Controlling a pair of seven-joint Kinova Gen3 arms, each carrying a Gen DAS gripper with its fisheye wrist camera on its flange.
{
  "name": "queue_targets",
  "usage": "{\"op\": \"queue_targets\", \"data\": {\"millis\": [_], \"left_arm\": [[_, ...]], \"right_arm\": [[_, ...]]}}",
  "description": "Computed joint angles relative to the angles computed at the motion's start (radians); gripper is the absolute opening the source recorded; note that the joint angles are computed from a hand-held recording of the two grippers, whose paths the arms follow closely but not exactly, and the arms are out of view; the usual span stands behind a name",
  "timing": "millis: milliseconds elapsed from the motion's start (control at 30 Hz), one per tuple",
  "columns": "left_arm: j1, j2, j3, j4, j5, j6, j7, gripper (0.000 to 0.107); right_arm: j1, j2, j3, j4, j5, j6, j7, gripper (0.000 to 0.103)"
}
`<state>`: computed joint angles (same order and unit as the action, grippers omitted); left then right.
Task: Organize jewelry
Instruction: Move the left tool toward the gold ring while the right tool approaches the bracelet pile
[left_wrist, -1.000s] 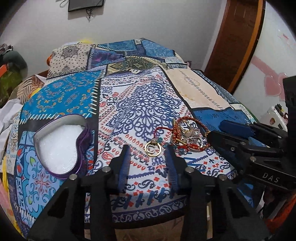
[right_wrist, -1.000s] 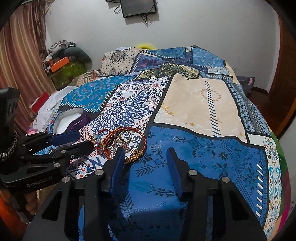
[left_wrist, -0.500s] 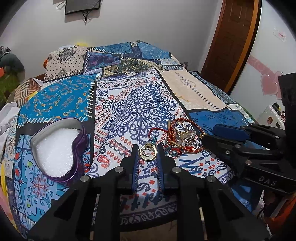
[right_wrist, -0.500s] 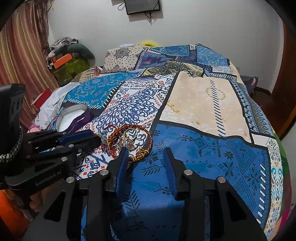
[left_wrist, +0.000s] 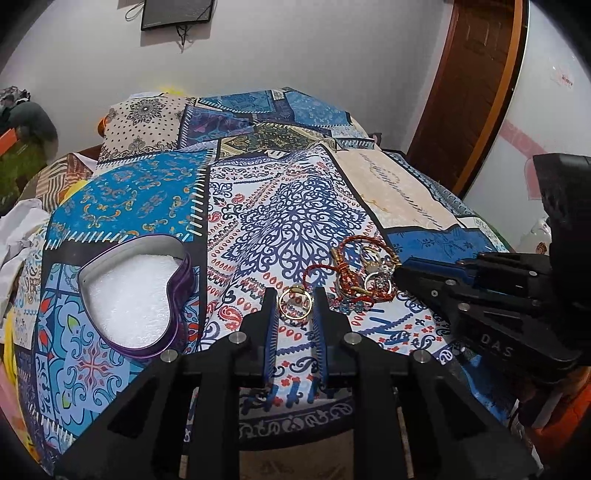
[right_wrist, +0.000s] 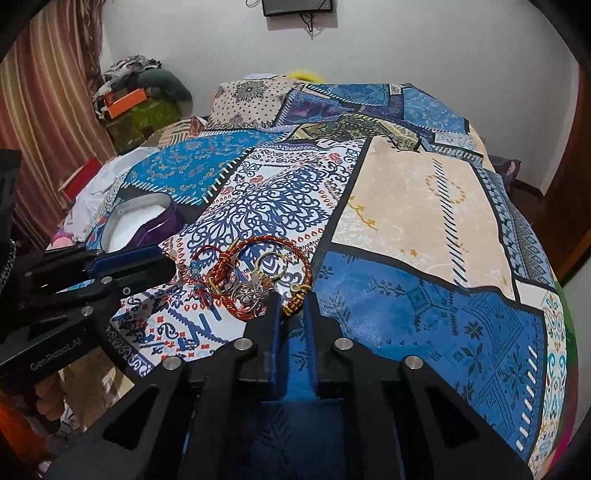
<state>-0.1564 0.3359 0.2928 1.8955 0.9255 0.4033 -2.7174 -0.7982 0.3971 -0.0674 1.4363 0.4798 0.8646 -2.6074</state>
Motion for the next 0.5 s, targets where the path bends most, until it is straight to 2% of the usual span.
{"op": "queue_targets", "data": {"millis": [300,500], "left_arm": [[-0.023,-0.033,0.004,0.025,0.075,-0.002,-0.073,0.017],[-0.016,-0.073,-0.032,0.053,0.156,0.016,-0.150,0.017]], "right_arm": [[-0.033,-0.013,0.021,0.005,0.062,0.014,-0.080,0.002],[-0.056,-0.029,0.015,-0.017,0.130,0.063,-0.122,0.002]]}}
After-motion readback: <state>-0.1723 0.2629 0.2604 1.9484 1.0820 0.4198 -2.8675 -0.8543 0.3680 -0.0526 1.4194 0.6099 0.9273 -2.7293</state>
